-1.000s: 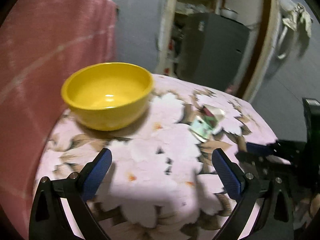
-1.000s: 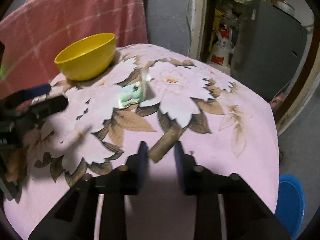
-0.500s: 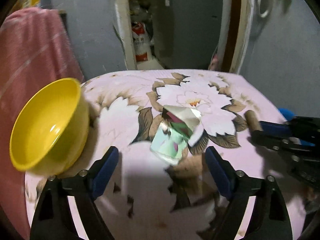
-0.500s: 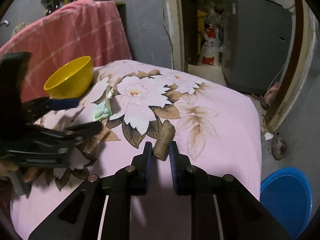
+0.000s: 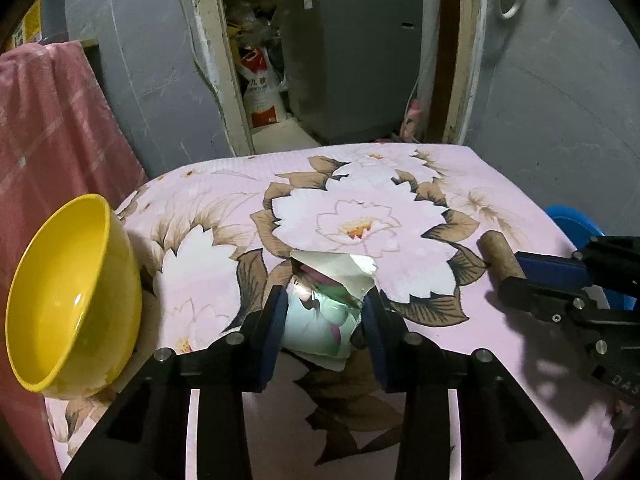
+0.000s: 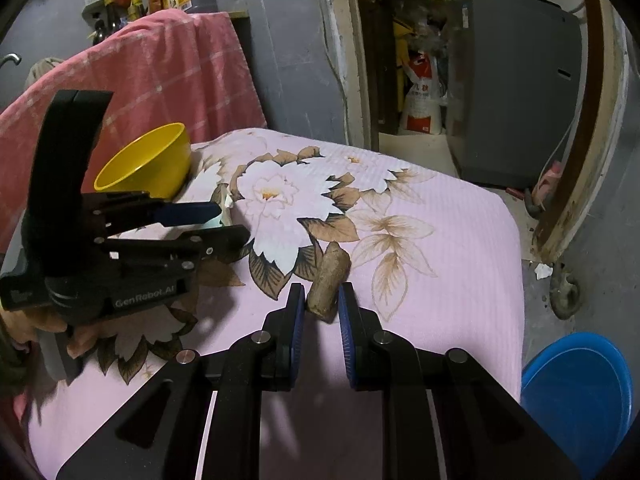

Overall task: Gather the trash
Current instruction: 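Grasp the green foil wrapper with the left tool while the right tool grasps the tan scrap, then lift both pieces and carry them over the blue bucket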

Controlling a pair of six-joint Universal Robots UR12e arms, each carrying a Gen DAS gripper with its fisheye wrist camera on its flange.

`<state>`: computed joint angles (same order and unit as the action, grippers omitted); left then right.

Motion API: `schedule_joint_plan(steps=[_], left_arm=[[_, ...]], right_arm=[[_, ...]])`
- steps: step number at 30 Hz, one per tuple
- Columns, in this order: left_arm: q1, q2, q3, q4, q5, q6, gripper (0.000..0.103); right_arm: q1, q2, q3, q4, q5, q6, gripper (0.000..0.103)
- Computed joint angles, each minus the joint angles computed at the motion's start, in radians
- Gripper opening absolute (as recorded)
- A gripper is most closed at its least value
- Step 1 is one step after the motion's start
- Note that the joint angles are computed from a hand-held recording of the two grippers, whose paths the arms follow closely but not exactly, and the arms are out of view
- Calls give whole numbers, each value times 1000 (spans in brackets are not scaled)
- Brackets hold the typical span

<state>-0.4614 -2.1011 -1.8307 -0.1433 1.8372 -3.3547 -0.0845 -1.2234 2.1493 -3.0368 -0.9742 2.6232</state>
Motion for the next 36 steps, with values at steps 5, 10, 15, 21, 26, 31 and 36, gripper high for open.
schedule_joint_plan(steps=[5,10,15,21,26,31,36], left_arm=[[-15,5,-14,53,25,-28,33],[-37,13,-46,184,66,-99,33],[-69,8,-60,301,132,-118,33],[-94,7,-59,410,182,-130,33],[-118,7,-44,460,216,-124,33],[-145,5,-18,508,223,-106,33],[-167,-10,20,532,221,-68,33]], right_arm=[[-14,1,6,-18,30,11,15],[-26,-2,29,-107,64,22,15],[-46,4,69,-296,109,64,15],[-73,26,107,-558,148,141,15],[-111,38,130,-778,187,263,15],[-153,44,138,-955,205,407,15],[-189,47,149,-1045,201,459,15]])
